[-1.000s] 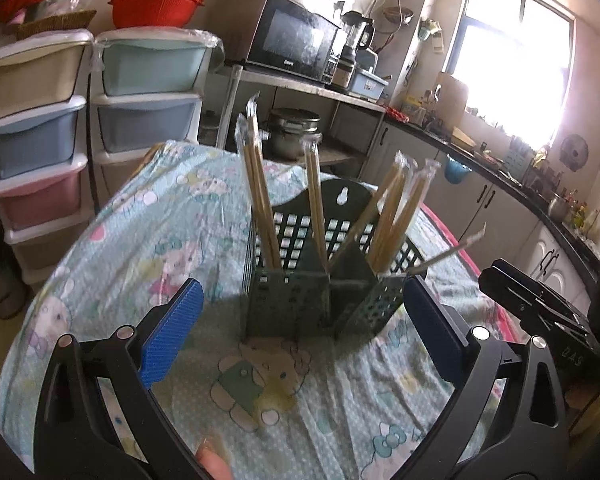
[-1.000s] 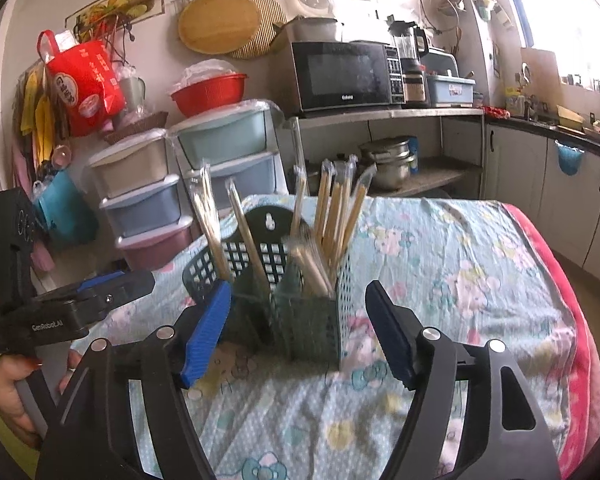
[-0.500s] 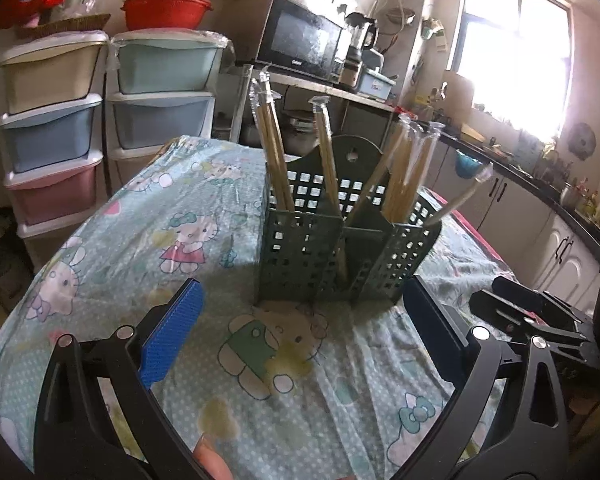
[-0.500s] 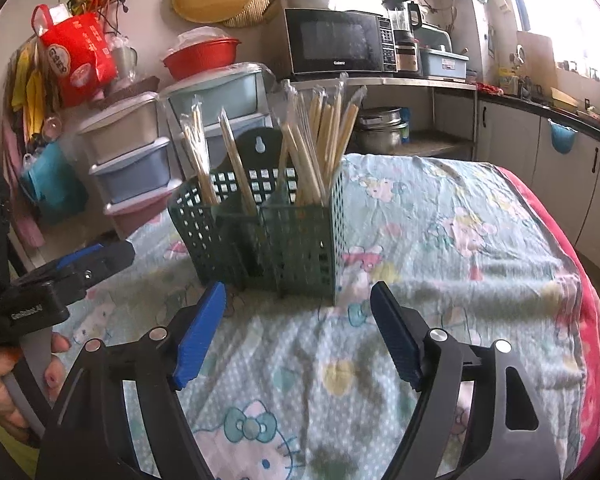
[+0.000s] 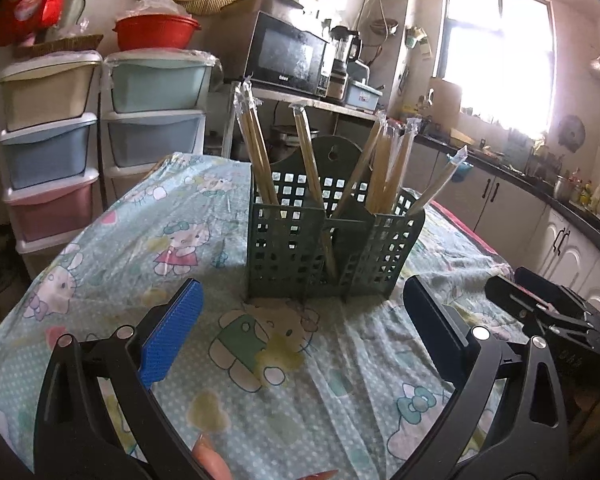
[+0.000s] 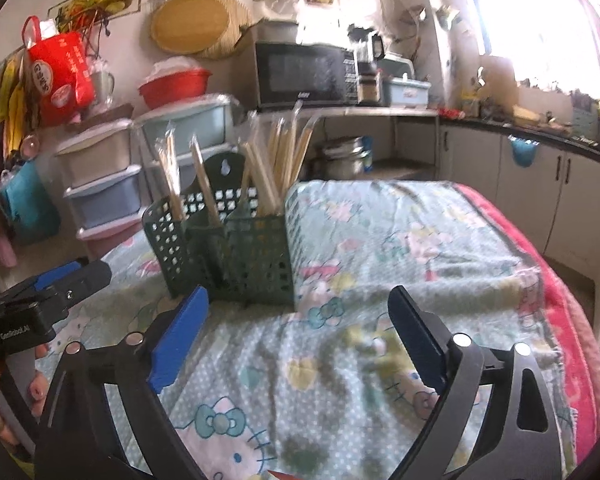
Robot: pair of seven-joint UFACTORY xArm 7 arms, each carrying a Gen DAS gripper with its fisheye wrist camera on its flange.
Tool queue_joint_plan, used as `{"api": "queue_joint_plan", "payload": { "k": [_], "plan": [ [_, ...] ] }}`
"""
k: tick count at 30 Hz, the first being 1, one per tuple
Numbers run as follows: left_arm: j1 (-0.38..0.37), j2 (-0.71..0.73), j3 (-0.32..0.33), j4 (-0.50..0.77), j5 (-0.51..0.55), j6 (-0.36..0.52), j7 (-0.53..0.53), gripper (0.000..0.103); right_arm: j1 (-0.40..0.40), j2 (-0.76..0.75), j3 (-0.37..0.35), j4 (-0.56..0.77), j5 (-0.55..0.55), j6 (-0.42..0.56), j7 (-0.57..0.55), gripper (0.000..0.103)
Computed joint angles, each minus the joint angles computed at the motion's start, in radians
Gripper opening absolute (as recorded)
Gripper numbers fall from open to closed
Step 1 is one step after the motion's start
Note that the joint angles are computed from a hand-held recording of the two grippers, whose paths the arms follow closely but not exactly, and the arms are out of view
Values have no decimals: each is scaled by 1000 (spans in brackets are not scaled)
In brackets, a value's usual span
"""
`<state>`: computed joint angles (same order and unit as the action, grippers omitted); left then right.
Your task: Organize utensils
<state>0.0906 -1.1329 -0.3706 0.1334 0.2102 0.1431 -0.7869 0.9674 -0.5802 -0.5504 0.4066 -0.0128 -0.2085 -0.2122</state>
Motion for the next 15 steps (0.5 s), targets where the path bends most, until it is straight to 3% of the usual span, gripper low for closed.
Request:
{"api": "queue_joint_plan", "payload": {
  "k": [5,8,15],
  "plan": [
    [16,-13,-27,-19,6,-46,-18,92,-56,13,42,-44,-38,-135,30,96],
    [44,-26,-74,-19,10,-42,-45,92,-95,29,69,-74,-72,-226,50,96],
    [65,-65,-121,-52,22,-103,-80,92,-166,54,105,-118,-144,-321,120,96]
  ]
}}
